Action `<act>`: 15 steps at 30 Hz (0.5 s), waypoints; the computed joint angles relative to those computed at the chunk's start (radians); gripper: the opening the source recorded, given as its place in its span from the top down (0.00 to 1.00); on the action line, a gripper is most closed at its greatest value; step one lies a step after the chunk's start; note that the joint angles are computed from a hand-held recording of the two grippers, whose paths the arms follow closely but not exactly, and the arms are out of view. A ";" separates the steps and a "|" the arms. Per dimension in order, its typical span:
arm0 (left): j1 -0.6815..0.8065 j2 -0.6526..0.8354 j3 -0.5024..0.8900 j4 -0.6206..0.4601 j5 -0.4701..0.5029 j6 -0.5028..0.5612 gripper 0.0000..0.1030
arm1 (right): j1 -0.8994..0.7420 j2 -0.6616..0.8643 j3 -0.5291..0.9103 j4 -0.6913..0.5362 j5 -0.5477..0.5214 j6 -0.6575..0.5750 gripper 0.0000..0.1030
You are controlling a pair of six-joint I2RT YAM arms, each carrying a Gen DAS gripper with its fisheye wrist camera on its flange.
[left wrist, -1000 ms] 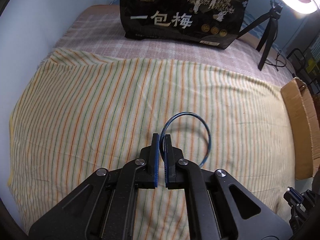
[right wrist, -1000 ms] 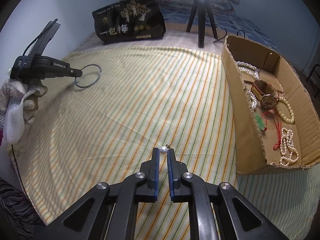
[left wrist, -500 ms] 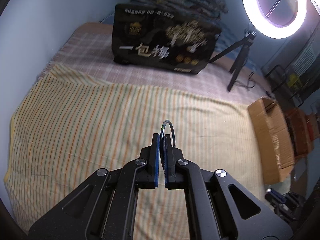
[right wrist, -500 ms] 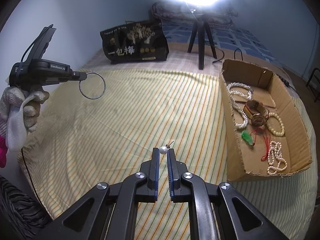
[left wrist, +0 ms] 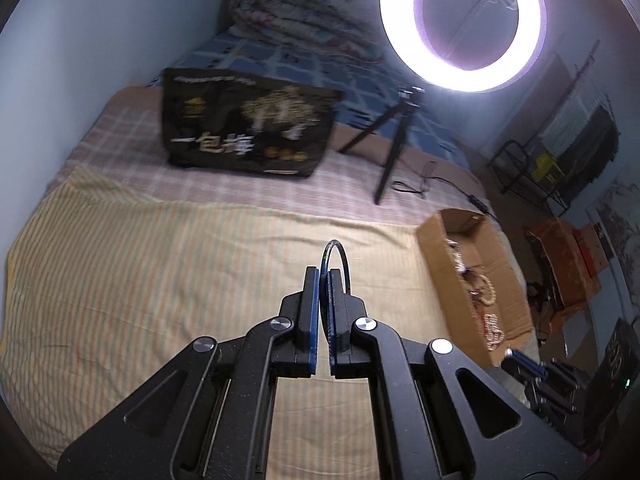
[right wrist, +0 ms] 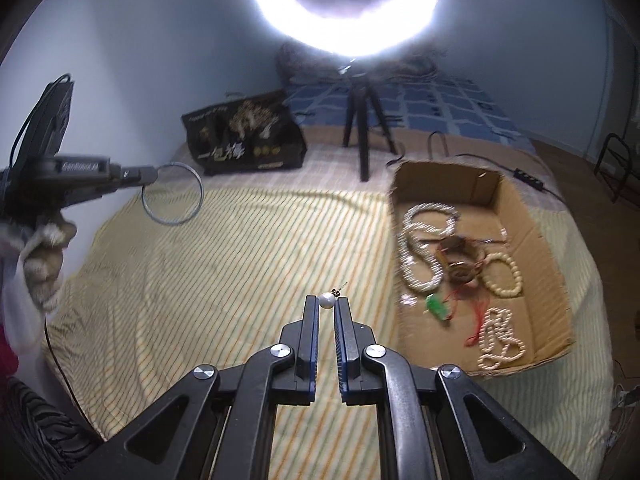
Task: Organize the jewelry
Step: 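Carry the bangle and earring into the box and open both tools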
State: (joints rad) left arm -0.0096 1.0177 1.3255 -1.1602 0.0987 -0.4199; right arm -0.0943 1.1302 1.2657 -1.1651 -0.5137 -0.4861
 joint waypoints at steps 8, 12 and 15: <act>-0.330 0.063 0.055 0.053 -0.150 -0.174 0.99 | -0.163 0.114 0.129 -0.035 -0.069 -0.061 0.95; -0.452 0.108 0.080 0.082 -0.200 -0.233 0.99 | -0.227 0.178 0.193 -0.039 -0.089 -0.073 0.95; -0.521 0.141 0.094 0.106 -0.223 -0.268 0.99 | -0.258 0.219 0.230 -0.037 -0.096 -0.076 0.95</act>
